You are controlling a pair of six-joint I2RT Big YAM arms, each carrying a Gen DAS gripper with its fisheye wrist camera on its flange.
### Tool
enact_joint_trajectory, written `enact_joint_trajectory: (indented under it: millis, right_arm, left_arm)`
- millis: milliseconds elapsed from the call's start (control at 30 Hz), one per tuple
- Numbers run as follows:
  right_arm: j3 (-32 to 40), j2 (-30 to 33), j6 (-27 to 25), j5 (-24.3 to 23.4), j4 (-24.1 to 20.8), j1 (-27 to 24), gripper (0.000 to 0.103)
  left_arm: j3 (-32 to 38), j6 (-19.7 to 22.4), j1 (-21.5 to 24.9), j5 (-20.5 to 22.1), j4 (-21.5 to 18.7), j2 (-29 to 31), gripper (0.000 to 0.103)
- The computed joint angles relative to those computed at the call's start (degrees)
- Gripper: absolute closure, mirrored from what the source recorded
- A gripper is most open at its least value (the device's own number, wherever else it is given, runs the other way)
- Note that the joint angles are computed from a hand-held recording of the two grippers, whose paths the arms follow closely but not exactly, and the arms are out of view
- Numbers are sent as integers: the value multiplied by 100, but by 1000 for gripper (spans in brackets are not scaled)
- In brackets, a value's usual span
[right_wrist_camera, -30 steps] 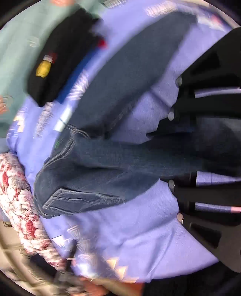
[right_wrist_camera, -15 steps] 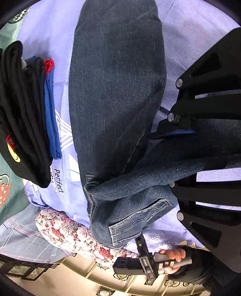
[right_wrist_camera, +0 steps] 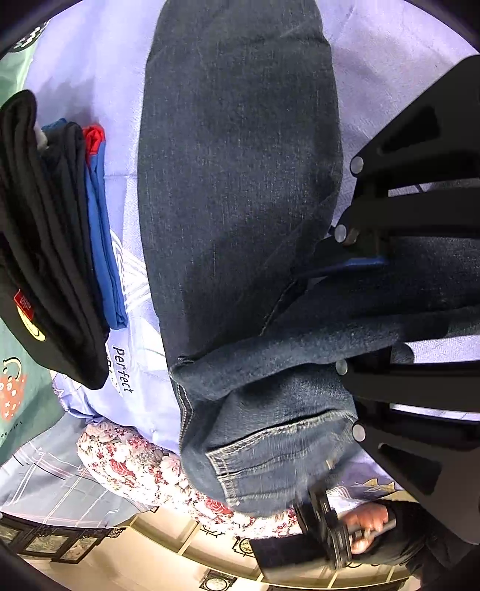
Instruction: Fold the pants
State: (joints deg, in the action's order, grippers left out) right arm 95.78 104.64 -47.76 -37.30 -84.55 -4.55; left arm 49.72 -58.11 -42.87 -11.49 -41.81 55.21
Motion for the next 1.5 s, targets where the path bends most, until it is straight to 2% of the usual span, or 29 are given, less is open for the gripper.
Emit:
enact_joint_trajectory:
  millis: [67,200,233,300,400,467,500,533,567,600,633,667,700,733,767,800,933,1033,1067,1100,1133,1167,1200,1233,1300,1367,1433,1467,1500]
  right_arm:
    - [70,54,-86,48,-135,26,78]
    - [112,105,-584,200,-609,156,74]
    - [76,75,-697,283,-666,195,72]
    - [-193,-189,-654,449,-283,228,65]
    - [-412,-492,-445,432,198,103,64]
    - [-536,-742,-582,342,358,-125,64]
    - [-562,-827,-707,272,316,-259,59]
    - [-604,-918,-805,212,288,-380,53]
    - [-676,-1053,-933,128,264,-550,53]
    - [-723,-1155,-1096,25,179,-720,53]
    - [-766,-1254,-1272,-85,79,-920,52]
    - [-884,-1436,-1471,-186,63,-1213,50]
    - [-1040,-1629,-1638,-253,134,-1480,41]
    - [-1187,-1797,-1841,-316,228,-1745,32]
    - [-1351,-1968,-2092,-376,314,-2030,29]
    - [-1508,-2102,-2306,-416,391,-2280,24]
    - [-2240,-2558,-3196,-194,656,-3111,19]
    - [-3153,-3074,-3769,201,1495,-3359,18]
    - [-3471,-3228,-3810,295,1956,-3346,18]
    - [-3696,-3308,-3697,433,2391,-3272,19]
    - [-3813,-3314,-3549,571,2715,-3213,35]
    - [-3764,-3168,-3306,886,2864,-3073,57]
    - [-3555,-2879,-2979,1162,2726,-2955,100]
    - [-3309,-2663,-2811,1154,2501,-3009,98]
    - [-2669,-2363,-2476,763,1987,-3076,98]
    - [-1484,-1786,-2247,201,735,-3198,98]
    - [-476,-1343,-1917,-155,35,-3258,98]
    - [124,-1082,-1590,-222,-128,-3244,98]
    - [436,-945,-1422,-212,-197,-3213,98]
  left_arm:
    - [113,-63,-246,-151,-13,-188,60]
    - [356,-466,-936,-882,-84,-570,66]
    - [367,-607,-1097,-1153,-251,-708,68]
    - [417,-1233,-1175,-1385,-877,-798,76]
    - [182,-1849,-1041,-776,-1521,-657,78]
    - [19,-2052,-1124,-493,-1518,-472,78]
    - [-32,-2094,-1229,-453,-1423,-326,77]
    - [-49,-2120,-1313,-456,-1301,-188,62]
    - [-16,-2149,-1364,-503,-1217,-48,50]
    - [41,-2222,-1453,-639,-1157,108,25]
    - [42,-2275,-1515,-729,-1058,159,15]
    - [43,-2233,-1511,-745,-839,222,14]
    - [108,-2209,-1472,-756,-713,370,5]
    - [120,-2286,-1478,-823,-690,414,2]
    - [127,-2386,-1419,-818,-658,470,2]
    - [-36,-2566,-1275,-660,-452,434,2]
    - [-155,-3153,-935,-630,-9,488,2]
    - [0,-3257,-867,-763,-224,713,2]
    - [45,-3182,-841,-827,-268,779,2]
    - [100,-3115,-814,-964,-338,868,10]
    - [135,-3061,-788,-1089,-418,924,31]
    - [53,-3009,-759,-1132,-339,863,38]
    - [-163,-2958,-685,-1017,28,653,53]
    - [-267,-3024,-694,-1025,119,491,56]
    - [-169,-3005,-797,-1265,-92,386,62]
    - [-5,-2991,-996,-1619,-412,169,64]
    - [181,-3014,-1286,-2018,-890,-71,66]
    - [341,-3001,-1423,-2182,-1160,-120,67]
    - [552,-3065,-1652,-2392,-1604,-185,67]
